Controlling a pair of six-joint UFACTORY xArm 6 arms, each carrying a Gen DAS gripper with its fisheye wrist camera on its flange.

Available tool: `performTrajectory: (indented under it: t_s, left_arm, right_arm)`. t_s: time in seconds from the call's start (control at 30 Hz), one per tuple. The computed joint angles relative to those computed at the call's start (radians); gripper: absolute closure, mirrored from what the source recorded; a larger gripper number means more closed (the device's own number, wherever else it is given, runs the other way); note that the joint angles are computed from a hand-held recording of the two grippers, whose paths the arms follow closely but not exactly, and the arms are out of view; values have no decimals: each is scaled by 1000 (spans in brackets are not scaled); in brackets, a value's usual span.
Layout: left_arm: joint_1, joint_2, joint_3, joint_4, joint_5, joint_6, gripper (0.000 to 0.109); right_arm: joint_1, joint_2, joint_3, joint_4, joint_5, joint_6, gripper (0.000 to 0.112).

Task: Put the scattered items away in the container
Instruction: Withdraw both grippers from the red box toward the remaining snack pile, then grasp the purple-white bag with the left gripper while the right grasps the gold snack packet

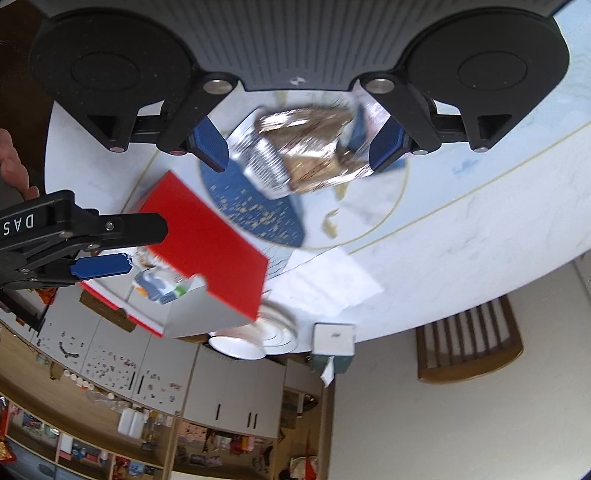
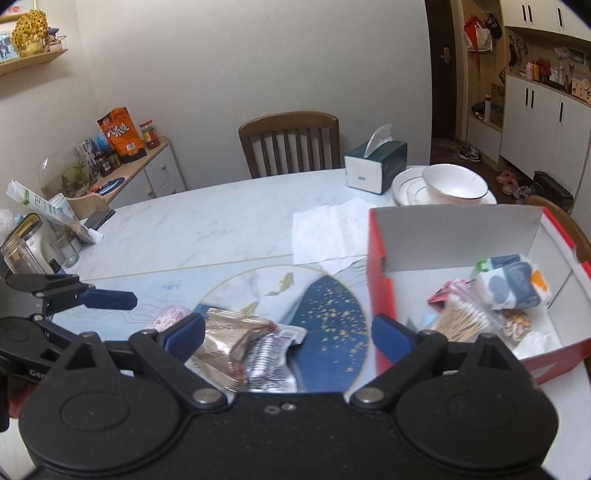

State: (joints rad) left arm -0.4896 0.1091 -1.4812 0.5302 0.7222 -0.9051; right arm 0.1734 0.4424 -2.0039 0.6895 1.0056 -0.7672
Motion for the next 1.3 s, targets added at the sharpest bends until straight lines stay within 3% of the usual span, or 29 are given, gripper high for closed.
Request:
performTrajectory:
  t_s: [0.1,0.23,0.53,0.77,1.03,1.3]
  left_arm:
    - [14,-45,68,-2,-19,-14,22]
    - [38,-86,147,-11,-73,-17,9]
    - [96,-90,197,-17,-87,-49,8]
    - [131,-58,180,-31,-37,-55,8]
    - [147,-21,164,-48,-15,-34,8]
    - [154,9,144,-74,-1,-1,8]
  right_arm:
    - [29,-25,48,-18,-36,12,15]
    - [69,-40,87,-57,-82,40,15]
    - [146,-10,92,-165,-127,165,15]
    - [189,46,31,-244,-128,272,16]
    - [209,135,-79,-346,-76,418,17]
    - [214,241,-234,-398,37,534,21]
